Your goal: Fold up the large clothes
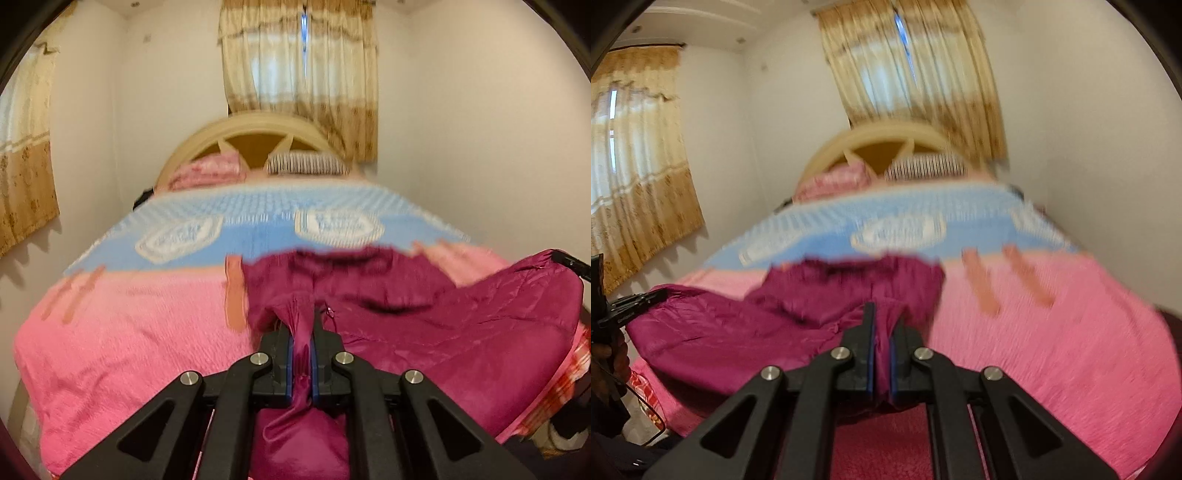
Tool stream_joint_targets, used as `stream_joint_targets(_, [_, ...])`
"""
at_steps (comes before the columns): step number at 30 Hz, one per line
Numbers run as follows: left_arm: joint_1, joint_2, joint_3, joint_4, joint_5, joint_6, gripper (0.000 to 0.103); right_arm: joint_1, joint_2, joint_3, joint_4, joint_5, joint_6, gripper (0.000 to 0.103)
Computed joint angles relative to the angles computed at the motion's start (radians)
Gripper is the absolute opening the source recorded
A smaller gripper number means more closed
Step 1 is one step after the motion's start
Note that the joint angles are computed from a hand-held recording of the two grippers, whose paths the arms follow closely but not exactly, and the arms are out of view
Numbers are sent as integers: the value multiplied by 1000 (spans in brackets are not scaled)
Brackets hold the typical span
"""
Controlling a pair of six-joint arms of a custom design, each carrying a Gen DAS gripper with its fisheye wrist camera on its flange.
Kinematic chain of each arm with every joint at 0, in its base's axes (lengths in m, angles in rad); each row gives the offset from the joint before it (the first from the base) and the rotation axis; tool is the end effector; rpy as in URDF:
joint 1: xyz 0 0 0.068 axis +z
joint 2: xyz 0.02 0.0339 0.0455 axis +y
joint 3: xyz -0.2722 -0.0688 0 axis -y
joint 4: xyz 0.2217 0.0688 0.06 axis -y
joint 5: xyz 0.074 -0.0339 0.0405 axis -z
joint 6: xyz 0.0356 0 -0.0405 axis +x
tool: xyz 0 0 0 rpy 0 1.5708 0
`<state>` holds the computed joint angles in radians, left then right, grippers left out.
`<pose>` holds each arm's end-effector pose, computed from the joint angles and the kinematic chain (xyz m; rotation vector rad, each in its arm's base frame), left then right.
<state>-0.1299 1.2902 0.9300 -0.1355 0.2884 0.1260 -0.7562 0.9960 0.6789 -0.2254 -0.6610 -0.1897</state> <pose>0.2648 -0.0448 0.3016 0.4376 2.0106 -0.3001 0.1523 -0.1137 0.2771 0.1827 1.9834 0.0941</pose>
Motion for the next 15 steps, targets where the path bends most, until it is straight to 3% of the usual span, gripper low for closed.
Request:
stream_joint_targets(3, [-7,24,57,-22,-16,18,6,3,-22,32,26,-14,38,7])
stream_joint_targets(7, [-25,286,208,23,-66,33,6,119,153,65,196,93,120,7])
stream_joint_targets(10, [-30,590,472,-29,-100,30,6,236,417,148,362,233,194,7])
stream_joint_targets(13, [-38,839,763,-124,-105,-4,6,298,637,300,396,309,251,7])
stream_joint_targets(15, [-59,946,895,-141,-169,-24,10,330,762,408,389,359,263,7])
